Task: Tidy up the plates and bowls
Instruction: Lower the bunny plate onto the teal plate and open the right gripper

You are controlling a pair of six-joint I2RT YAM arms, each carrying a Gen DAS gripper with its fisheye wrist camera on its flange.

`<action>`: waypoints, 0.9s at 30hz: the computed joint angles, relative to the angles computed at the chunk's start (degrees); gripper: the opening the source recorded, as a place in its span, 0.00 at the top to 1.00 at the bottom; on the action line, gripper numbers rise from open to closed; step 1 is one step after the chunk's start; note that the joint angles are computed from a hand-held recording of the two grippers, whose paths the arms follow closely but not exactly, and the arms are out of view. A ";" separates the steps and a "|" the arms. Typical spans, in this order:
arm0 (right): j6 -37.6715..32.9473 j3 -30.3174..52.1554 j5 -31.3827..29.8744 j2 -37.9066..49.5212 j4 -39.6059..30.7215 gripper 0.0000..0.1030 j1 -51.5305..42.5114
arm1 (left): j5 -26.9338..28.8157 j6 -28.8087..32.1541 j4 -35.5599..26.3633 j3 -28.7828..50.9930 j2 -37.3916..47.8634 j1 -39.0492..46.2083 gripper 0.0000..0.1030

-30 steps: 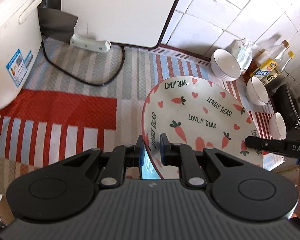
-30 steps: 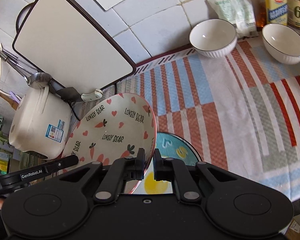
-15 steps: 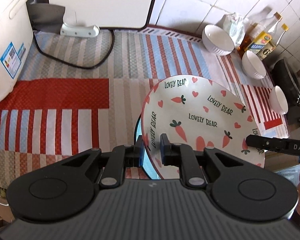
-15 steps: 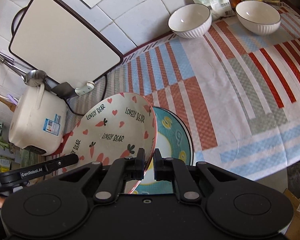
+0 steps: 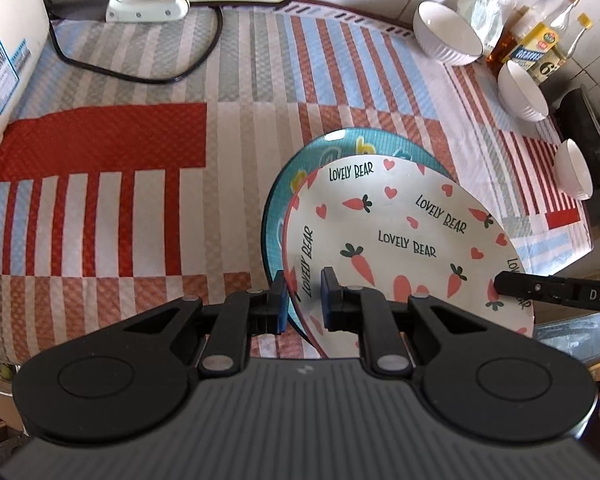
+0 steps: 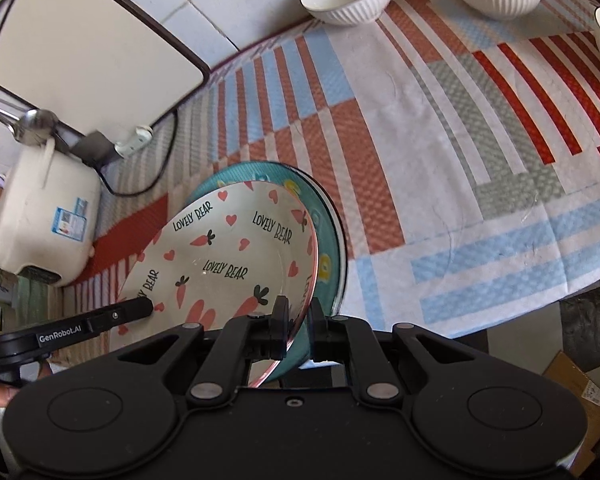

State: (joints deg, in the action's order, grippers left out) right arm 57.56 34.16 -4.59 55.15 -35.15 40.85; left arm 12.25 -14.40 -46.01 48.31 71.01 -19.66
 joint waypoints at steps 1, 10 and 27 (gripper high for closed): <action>-0.23 -0.31 -0.42 0.26 0.12 0.87 -0.37 | -0.19 -0.19 0.62 -0.37 0.37 -0.33 0.87; -4.20 0.42 -1.57 4.45 1.56 0.86 -2.94 | -1.57 -0.25 2.17 0.20 3.25 -1.92 0.85; -1.84 5.42 13.09 15.96 -0.05 0.62 10.84 | -4.45 0.24 2.14 -0.12 4.01 -4.74 0.83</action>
State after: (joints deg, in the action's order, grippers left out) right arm 55.71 39.58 8.50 71.11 -35.20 51.69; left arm 7.80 -14.16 -43.87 48.19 75.02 -24.40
